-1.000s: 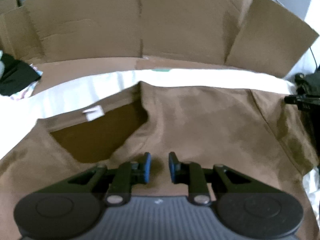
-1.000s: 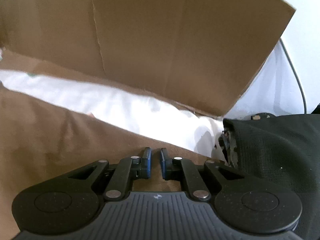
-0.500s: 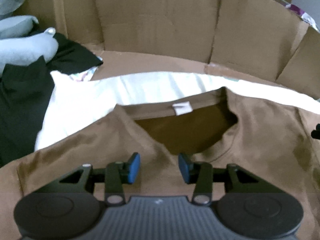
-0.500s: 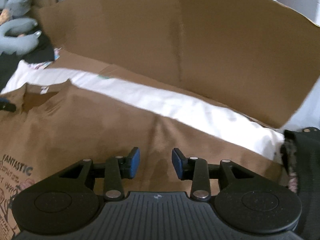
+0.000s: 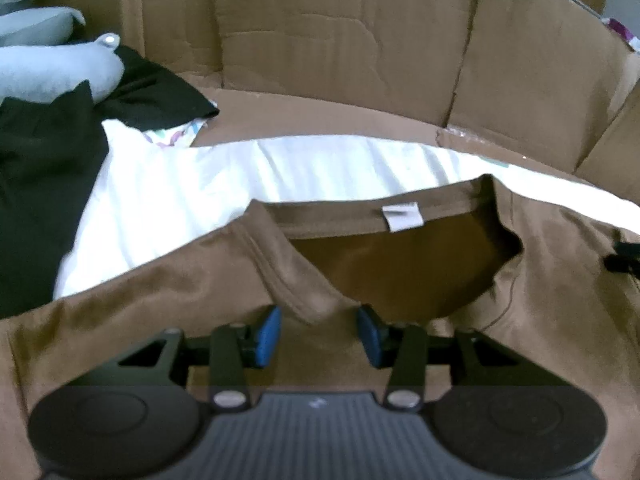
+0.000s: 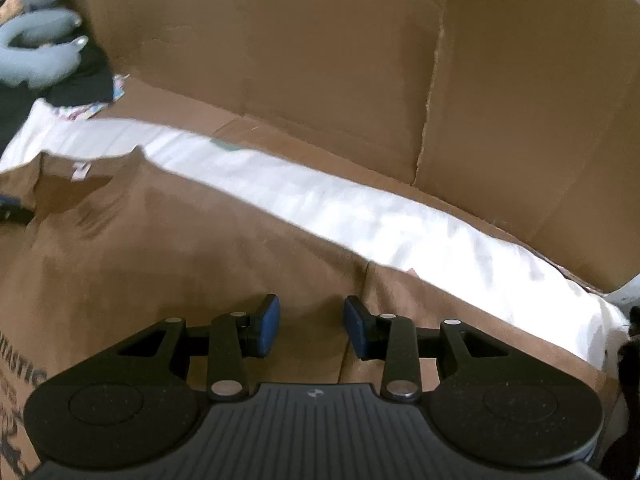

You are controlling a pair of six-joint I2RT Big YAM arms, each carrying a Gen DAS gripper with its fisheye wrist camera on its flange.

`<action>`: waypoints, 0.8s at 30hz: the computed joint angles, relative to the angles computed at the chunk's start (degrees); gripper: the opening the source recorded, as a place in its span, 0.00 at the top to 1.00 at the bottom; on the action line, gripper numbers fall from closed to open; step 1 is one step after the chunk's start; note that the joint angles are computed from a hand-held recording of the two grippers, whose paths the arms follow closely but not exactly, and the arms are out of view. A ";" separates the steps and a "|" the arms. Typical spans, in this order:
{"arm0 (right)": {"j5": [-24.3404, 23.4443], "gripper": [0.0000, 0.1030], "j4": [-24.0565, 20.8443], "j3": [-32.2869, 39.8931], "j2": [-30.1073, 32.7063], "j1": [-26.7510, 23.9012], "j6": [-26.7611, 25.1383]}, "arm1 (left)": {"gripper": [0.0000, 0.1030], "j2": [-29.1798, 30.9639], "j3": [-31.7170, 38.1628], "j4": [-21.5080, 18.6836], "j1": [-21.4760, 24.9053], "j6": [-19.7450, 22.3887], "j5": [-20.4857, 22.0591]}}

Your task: Fold clothes

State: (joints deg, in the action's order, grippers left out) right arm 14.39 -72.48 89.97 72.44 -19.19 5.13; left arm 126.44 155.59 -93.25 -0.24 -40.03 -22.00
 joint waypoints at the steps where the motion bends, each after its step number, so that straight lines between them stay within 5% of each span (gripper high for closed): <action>1: -0.18 0.59 0.15 0.28 0.31 -0.32 0.69 | 0.55 -0.81 -0.95 0.15 0.12 -0.35 0.39; 13: 3.67 0.59 2.17 2.30 0.08 0.12 4.88 | 0.55 -15.68 -21.27 2.81 1.52 -5.62 -7.22; 16: 5.49 0.60 2.00 1.58 -0.89 -0.01 6.17 | 0.63 -18.56 -25.75 3.85 2.12 -7.16 -9.28; 18: 5.63 0.70 1.16 1.14 -1.07 -0.38 6.65 | 0.82 -19.41 -27.30 3.61 2.61 -7.88 -9.91; 24: 4.80 0.79 0.38 -0.90 -1.42 -1.44 6.57 | 0.83 -20.47 -29.81 2.74 3.14 -10.39 -13.56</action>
